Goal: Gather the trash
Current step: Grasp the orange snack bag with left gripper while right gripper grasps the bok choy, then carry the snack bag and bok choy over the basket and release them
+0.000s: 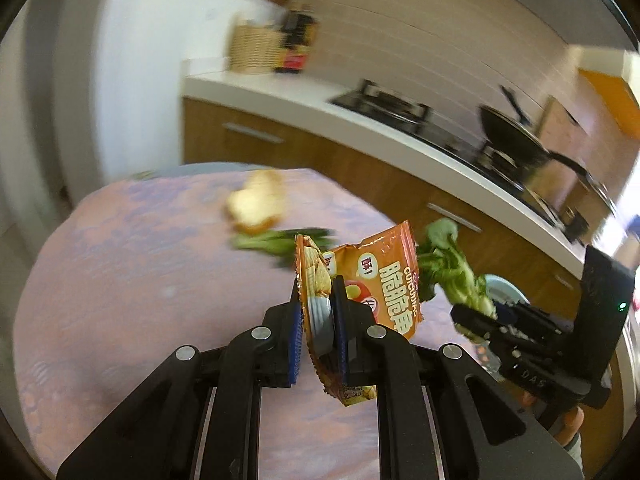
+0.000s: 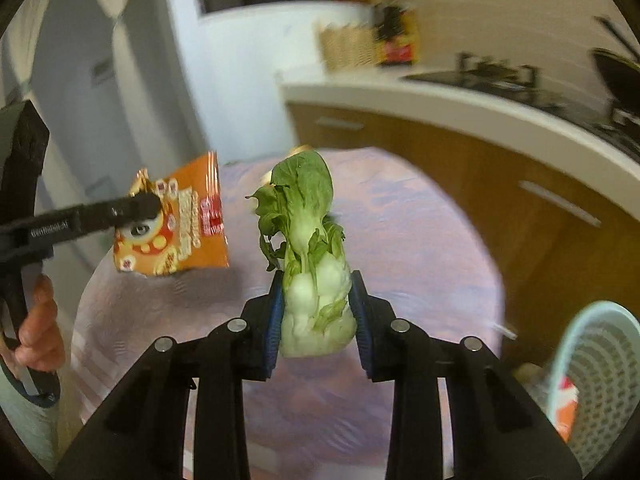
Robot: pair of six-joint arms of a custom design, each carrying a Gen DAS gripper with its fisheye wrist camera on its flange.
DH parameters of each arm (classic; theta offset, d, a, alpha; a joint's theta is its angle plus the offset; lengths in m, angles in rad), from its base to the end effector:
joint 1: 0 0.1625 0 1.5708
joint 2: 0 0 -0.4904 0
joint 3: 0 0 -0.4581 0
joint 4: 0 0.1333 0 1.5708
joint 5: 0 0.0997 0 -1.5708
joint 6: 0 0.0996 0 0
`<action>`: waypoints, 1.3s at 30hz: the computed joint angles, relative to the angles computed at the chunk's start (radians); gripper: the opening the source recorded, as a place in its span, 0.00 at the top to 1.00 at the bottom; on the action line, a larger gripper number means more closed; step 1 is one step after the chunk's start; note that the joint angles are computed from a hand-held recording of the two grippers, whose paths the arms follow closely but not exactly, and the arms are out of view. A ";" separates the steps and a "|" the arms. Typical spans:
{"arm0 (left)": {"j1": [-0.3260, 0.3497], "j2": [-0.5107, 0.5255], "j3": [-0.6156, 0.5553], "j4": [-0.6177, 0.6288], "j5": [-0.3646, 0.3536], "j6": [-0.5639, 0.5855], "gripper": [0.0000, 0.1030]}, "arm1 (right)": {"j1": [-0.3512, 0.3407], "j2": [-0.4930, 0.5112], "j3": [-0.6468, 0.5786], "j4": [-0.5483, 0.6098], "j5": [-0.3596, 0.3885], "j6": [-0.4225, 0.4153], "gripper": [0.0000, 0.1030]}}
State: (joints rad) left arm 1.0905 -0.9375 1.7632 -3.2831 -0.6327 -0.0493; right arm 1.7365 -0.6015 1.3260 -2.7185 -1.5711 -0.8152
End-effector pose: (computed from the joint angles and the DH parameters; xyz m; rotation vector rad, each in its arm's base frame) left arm -0.1384 -0.7279 0.2611 -0.0455 2.2061 -1.2677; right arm 0.2765 -0.8452 0.0865 1.3879 -2.5994 0.5998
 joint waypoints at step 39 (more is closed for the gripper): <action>-0.010 0.775 -1.055 0.700 -0.175 0.137 0.40 | -0.313 -0.105 -0.106 -0.045 -0.110 0.510 0.51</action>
State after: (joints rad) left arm 1.0804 -0.1626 0.7078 -2.5831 -0.8074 0.0881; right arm 1.4231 -0.7066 1.2204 -2.7632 -1.6814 -0.3052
